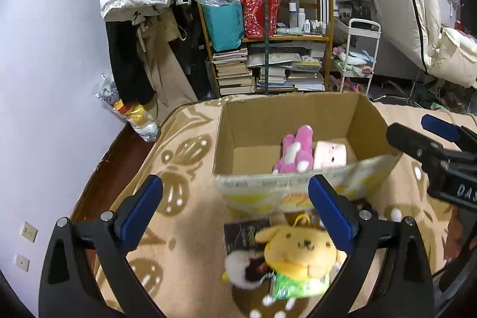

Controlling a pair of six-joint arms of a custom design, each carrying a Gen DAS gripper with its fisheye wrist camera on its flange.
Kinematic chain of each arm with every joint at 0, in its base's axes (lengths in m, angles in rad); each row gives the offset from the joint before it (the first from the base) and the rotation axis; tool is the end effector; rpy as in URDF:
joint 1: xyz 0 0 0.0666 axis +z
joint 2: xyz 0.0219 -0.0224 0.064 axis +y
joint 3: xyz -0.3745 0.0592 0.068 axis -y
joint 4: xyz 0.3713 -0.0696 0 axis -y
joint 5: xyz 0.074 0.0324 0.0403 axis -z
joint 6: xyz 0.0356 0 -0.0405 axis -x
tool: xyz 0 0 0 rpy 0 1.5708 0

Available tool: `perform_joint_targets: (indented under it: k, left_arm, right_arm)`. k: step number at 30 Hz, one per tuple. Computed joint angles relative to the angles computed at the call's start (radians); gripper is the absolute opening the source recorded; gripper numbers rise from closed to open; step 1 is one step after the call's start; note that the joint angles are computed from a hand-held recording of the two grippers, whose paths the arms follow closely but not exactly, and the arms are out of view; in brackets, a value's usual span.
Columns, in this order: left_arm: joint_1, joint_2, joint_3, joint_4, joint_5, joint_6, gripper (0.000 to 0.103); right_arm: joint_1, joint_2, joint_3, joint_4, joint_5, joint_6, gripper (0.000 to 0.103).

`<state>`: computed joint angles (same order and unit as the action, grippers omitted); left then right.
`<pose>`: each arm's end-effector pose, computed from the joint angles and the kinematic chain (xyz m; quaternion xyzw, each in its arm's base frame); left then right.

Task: Organize soft objects
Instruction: 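Move both tools back down toward the remaining plush pile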

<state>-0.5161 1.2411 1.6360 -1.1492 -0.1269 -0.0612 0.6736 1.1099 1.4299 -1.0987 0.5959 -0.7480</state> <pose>0.3388 -0.1875 0.5748 0.2366 0.8852 -0.0326 0.3991 0.2802 0.1975 0.5403 0.1460 0.8771 0.0354 0.4562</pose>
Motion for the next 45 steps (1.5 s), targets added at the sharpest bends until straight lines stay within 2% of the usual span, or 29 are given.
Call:
perform_joint_targets:
  k: [6,10,16,21,24,34,45]
  left_arm:
    - [0.017,-0.046,-0.017,-0.042,0.020,0.013,0.098]
    - [0.031,-0.071,-0.030,-0.070,0.033,0.024,0.098]
    - [0.049,-0.110,-0.060,-0.104,0.042,0.035,0.098]
    - [0.040,-0.126,-0.080,-0.106,0.021,0.005,0.098]
    - [0.035,-0.124,-0.081,-0.114,0.043,-0.004,0.098]
    - [-0.014,-0.115,-0.117,-0.090,0.034,-0.031,0.098]
    - [-0.033,-0.085,-0.140,-0.055,0.101,-0.015,0.098]
  right_arm:
    - [0.040,-0.007,0.010,-0.066,0.015,-0.062,0.103]
    - [0.065,-0.030,-0.013,-0.087,0.011,-0.140,0.103]
    - [0.079,-0.030,-0.023,-0.143,-0.030,-0.220,0.103]
    - [0.091,-0.023,-0.025,-0.161,-0.038,-0.239,0.103]
    - [0.089,-0.013,-0.020,-0.169,-0.043,-0.237,0.103]
    - [0.063,0.005,-0.028,-0.156,-0.094,-0.245,0.103]
    - [0.009,0.020,-0.048,-0.136,-0.170,-0.250,0.103]
